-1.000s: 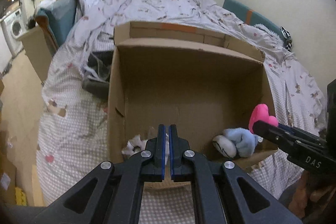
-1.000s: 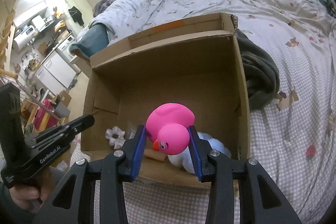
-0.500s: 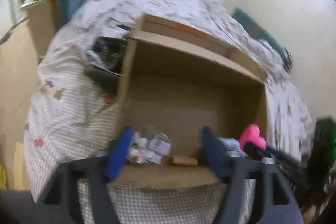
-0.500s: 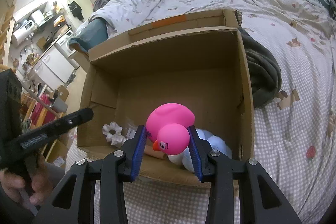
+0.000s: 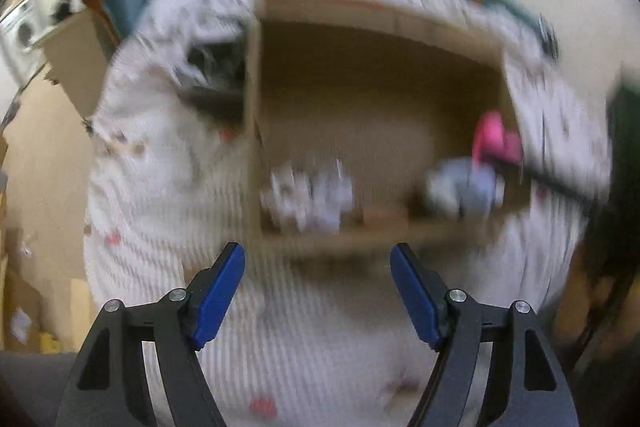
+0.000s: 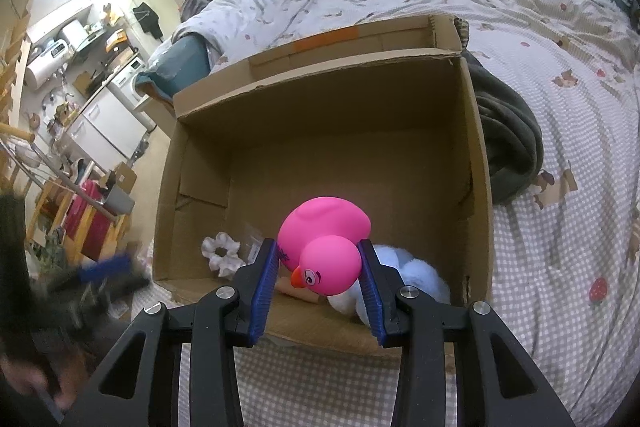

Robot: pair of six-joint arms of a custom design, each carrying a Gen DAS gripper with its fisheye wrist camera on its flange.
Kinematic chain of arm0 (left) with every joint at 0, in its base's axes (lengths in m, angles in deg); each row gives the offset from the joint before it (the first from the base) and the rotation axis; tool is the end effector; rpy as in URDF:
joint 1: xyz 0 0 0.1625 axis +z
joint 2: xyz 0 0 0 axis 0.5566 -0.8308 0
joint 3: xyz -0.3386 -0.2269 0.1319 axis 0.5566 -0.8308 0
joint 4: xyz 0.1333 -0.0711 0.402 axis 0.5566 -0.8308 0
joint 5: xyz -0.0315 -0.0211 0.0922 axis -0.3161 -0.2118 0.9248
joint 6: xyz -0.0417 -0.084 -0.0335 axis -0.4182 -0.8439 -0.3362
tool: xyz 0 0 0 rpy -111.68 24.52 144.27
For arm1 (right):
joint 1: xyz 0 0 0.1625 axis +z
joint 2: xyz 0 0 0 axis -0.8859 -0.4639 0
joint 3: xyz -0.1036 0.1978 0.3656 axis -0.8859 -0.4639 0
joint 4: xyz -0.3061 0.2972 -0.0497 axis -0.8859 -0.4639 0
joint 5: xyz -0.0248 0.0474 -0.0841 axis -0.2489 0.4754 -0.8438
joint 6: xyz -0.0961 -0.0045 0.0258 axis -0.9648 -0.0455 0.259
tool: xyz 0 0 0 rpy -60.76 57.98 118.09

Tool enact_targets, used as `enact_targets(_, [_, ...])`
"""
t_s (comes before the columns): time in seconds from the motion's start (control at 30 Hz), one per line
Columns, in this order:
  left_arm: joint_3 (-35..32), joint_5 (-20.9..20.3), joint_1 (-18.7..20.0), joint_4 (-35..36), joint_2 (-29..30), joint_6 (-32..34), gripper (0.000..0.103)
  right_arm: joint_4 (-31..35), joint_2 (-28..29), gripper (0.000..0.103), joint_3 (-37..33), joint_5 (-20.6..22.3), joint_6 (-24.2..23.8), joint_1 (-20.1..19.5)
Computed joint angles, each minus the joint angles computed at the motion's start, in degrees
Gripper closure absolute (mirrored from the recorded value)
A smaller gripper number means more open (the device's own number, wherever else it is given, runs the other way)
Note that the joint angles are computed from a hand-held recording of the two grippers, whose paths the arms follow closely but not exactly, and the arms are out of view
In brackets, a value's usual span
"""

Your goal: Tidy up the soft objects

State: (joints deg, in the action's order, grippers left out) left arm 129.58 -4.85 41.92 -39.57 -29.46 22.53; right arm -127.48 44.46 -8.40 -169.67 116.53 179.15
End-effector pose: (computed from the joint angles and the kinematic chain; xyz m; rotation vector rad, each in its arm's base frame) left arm -0.0322 -0.8260 0.3986 1.1631 2.4616 -0.0519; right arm 0.4249 -0.7171 -0.0084 -0.3458 -2.3558 1.1464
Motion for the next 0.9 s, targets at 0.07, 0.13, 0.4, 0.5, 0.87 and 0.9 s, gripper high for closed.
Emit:
enact_targets(0.07, [1.90,3.21,0.18,0.49,-0.13,0.07,0.032,-0.47,-0.03,0.061,0.07,0.49,-0.22,-0.04])
enact_targets(0.13, [1.74,4.53,0.37,1.26,1.15,-1.22,0.033,-0.65,0.12,0.061,-0.08,0.72,-0.56,0.08])
enact_targets(0.4, [6.16,6.68,0.22,-5.69,2.96,2.87,0.079,-1.05,0.07,0.061,0.15,0.08,-1.12,0.45])
enact_targets(0.5, [7.61,7.00,0.17,-6.46,2.05,4.44,0.092,-1.50,-0.15,0.061,0.54,0.03,-1.37,0.51])
enact_targets(0.87, [5.35,2.34,0.65,-2.81,-2.60,1.91,0.095,-2.60,0.20,0.061,-0.17,1.12,-3.26,0.77])
enact_targets(0.9, [5.28,1.44,0.56,-2.53,-3.08,1.45,0.095,-2.66,0.15,0.061,-0.09,1.13,-3.25,0.78])
